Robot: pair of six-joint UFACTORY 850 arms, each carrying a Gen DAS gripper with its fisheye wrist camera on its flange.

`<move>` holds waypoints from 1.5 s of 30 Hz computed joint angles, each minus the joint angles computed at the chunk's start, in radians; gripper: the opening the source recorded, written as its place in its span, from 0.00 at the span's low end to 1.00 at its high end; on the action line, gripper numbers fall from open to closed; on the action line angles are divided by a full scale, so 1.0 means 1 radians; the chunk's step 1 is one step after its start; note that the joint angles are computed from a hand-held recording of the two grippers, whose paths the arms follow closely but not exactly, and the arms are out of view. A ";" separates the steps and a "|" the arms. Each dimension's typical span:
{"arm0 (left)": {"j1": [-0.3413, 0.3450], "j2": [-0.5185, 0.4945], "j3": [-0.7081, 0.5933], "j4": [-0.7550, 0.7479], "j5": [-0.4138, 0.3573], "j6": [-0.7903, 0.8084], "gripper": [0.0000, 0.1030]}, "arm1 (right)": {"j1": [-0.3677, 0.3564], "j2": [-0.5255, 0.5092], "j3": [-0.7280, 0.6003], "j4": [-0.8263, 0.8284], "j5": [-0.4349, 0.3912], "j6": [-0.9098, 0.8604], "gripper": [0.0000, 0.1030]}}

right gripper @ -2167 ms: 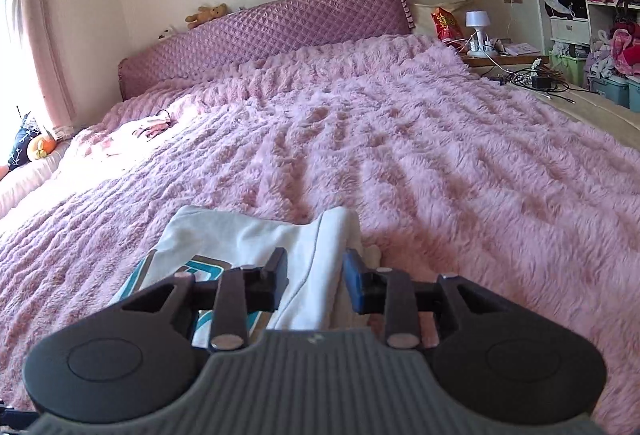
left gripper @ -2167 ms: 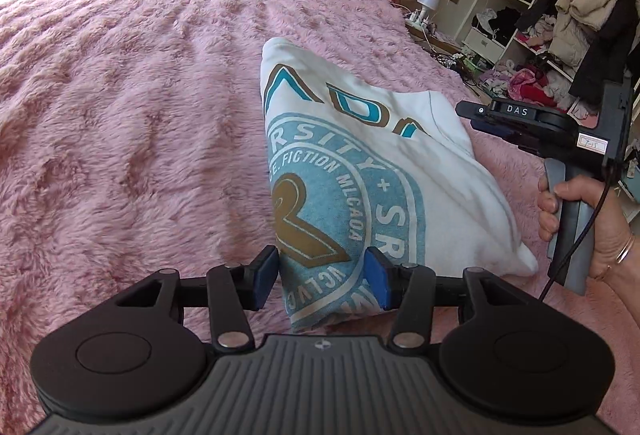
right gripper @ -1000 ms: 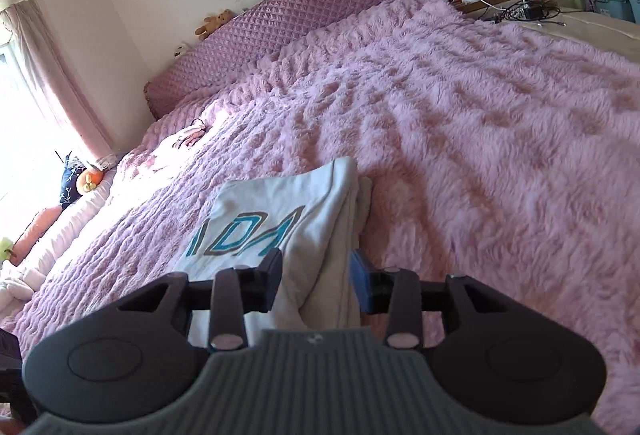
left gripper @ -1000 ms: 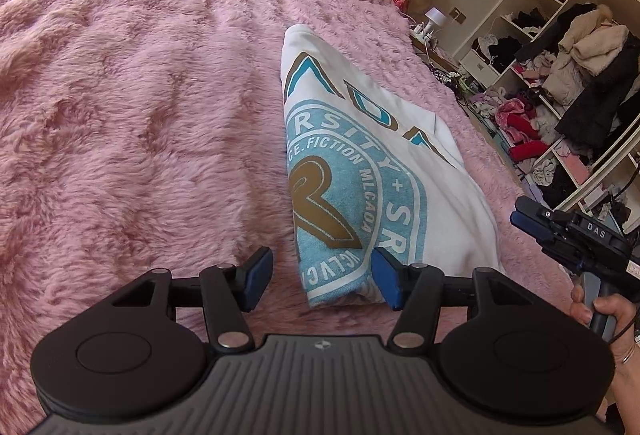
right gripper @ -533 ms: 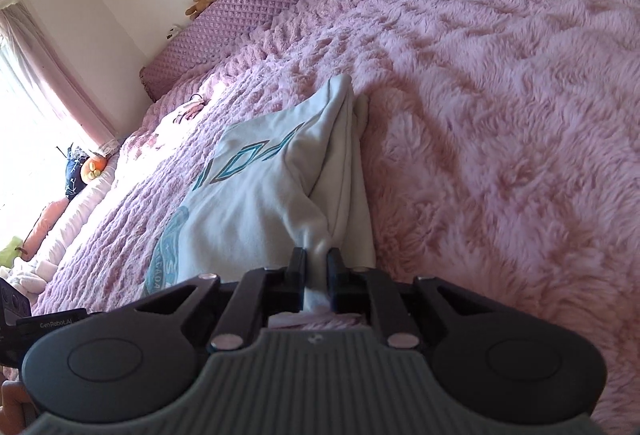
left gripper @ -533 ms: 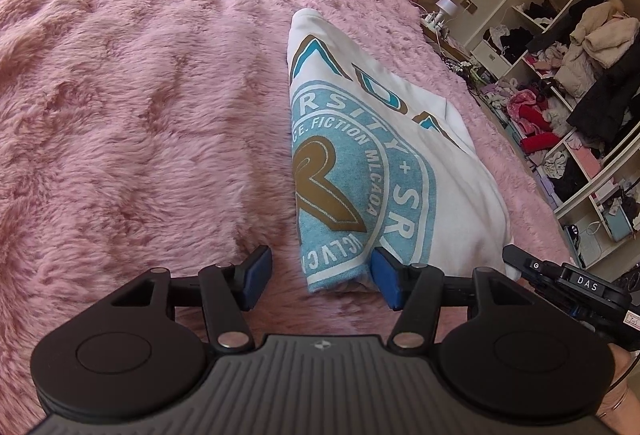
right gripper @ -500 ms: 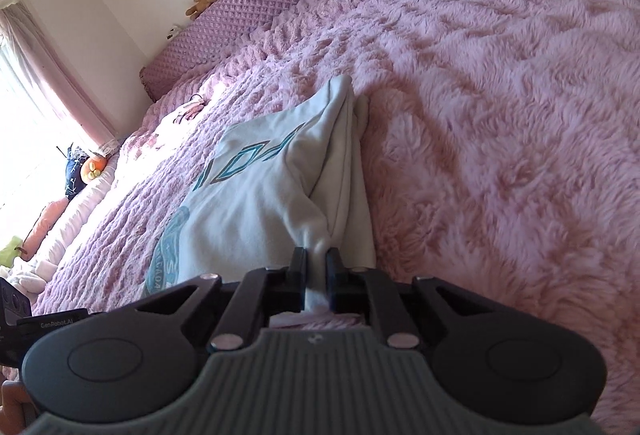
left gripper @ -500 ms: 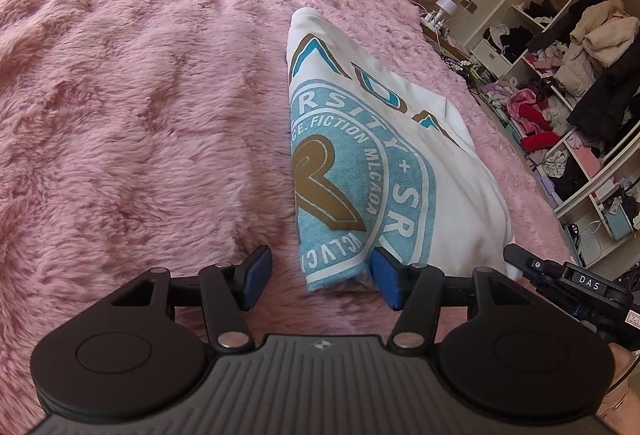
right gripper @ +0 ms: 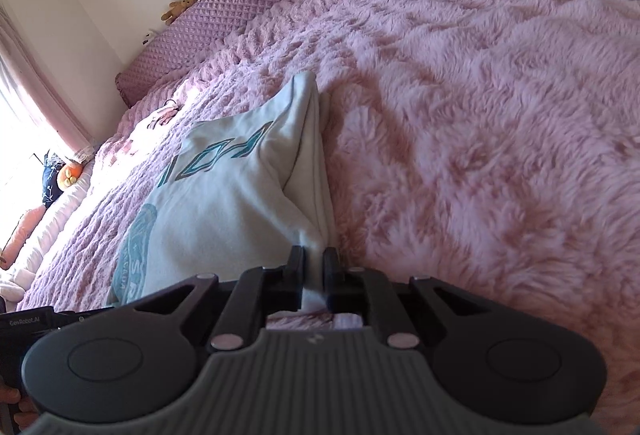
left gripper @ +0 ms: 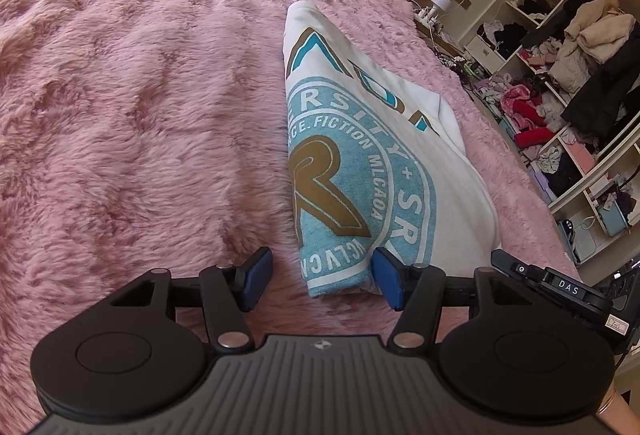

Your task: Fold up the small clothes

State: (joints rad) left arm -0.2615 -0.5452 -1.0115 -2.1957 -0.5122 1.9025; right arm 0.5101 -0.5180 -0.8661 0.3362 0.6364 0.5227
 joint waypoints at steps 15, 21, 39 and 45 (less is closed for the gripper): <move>-0.015 -0.045 -0.096 -0.103 -0.115 0.059 0.64 | -0.005 -0.044 -0.200 -0.091 -0.002 -0.153 0.29; -0.011 -0.084 -0.125 -0.054 -0.105 0.032 0.65 | -0.011 -0.110 -0.269 -0.060 -0.104 -0.190 0.19; 0.125 -0.185 -0.213 0.138 -0.328 -0.296 0.65 | -0.174 -0.063 -0.171 -0.541 0.006 0.414 0.46; 0.152 -0.303 -0.333 0.267 -0.372 -0.517 0.65 | -0.236 -0.113 -0.197 -0.739 0.016 0.628 0.53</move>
State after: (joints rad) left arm -0.1098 -0.8479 -1.3449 -1.9287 -0.8847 1.3853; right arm 0.2738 -0.6313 -1.0626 -0.4025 0.6526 1.1511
